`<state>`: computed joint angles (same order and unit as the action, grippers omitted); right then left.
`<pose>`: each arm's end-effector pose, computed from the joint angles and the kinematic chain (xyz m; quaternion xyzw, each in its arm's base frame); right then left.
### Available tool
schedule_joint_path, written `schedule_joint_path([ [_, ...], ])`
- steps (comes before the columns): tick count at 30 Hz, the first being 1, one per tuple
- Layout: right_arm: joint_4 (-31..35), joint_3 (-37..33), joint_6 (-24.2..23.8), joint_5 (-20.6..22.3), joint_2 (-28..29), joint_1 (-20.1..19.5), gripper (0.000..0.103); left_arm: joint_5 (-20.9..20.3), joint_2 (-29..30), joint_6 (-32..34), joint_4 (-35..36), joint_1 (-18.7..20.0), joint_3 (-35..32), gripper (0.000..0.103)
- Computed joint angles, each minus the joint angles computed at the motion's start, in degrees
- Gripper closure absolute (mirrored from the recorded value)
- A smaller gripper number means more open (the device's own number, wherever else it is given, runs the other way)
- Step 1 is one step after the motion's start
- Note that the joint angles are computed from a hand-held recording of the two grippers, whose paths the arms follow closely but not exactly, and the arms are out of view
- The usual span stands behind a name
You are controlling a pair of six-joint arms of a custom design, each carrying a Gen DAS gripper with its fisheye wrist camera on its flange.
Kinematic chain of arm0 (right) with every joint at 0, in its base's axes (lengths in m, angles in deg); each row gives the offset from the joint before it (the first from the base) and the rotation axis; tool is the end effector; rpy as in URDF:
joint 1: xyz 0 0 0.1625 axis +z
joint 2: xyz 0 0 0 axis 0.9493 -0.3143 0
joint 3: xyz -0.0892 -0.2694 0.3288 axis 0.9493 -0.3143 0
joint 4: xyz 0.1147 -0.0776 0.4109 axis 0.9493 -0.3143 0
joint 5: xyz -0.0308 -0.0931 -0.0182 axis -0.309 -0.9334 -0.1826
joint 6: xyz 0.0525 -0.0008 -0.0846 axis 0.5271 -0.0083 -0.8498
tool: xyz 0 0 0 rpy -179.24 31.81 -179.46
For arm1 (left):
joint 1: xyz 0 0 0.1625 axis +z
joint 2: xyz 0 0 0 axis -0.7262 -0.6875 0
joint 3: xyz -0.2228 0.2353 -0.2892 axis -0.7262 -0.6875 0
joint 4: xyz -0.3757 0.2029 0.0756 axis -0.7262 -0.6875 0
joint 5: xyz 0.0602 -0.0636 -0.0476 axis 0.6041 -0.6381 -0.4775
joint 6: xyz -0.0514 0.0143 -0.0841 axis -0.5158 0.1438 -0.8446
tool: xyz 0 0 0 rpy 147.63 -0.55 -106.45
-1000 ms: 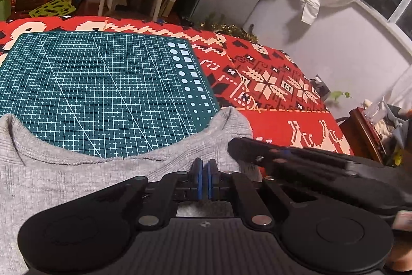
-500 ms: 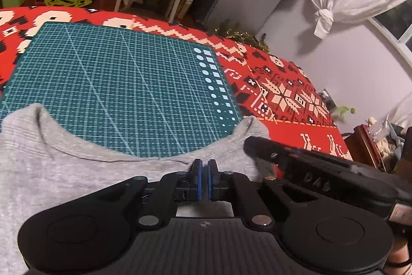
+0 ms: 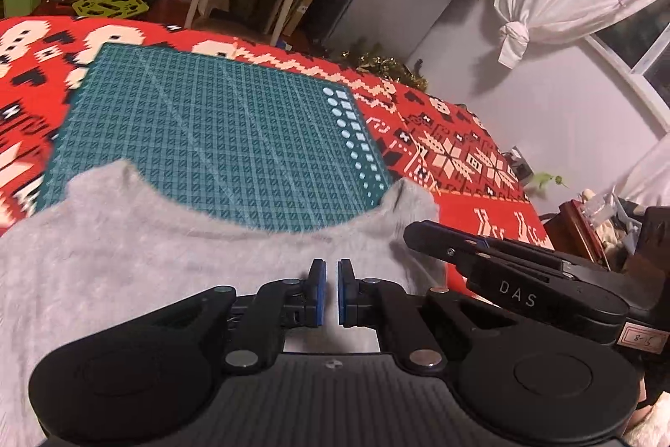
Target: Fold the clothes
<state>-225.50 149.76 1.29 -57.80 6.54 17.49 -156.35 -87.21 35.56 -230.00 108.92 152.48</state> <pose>0.0788 -0.5785 0.1048 0.0272 -0.8542 0.4299 0.2913 -0.1776 -0.6550 0.0620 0.3100 0.9414 -0.1240 0.0475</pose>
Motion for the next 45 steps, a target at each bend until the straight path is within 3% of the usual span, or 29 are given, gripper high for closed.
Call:
schedule_joint_path([
  [5,-0.56,0.57,-2.77,-1.02,1.38,1.63,0.094,2.15,-1.34,0.16,-1.31,0.43,2.45,0.099],
  [10,0.25,-1.43,-2.39,-2.36,2.62,1.52,0.095,2.8,-1.67,-0.51,-2.03,1.33,2.89,0.099],
  [15,2.95,-3.48,1.65,-2.58,1.3,-0.44,0.095,2.95,-2.14,-1.2,-1.74,2.18,3.02,0.099],
  [19,5.58,-4.63,1.66,-2.44,1.07,-1.03,0.096,3.55,-2.96,-1.55,-2.01,2.32,3.45,0.099],
  [29,3.24,0.1,-0.4,-1.72,0.04,2.19,0.094,4.24,-2.9,-2.03,-3.7,3.77,2.41,0.099],
  [38,2.95,2.72,1.16,-1.32,1.61,5.29,0.094,4.67,-5.12,-2.02,-4.71,3.81,3.58,0.098],
  [40,3.16,3.12,1.79,-1.71,1.83,6.19,0.091,4.28,-6.26,-1.56,-4.36,3.68,4.62,0.098],
  [42,3.46,3.55,2.19,-2.45,1.96,7.14,0.074,3.83,-7.61,-1.14,-4.19,3.51,6.06,0.098],
  [45,2.58,4.42,2.4,-3.73,2.5,8.58,0.07,3.39,-9.57,-1.04,-4.61,3.25,8.57,0.085],
])
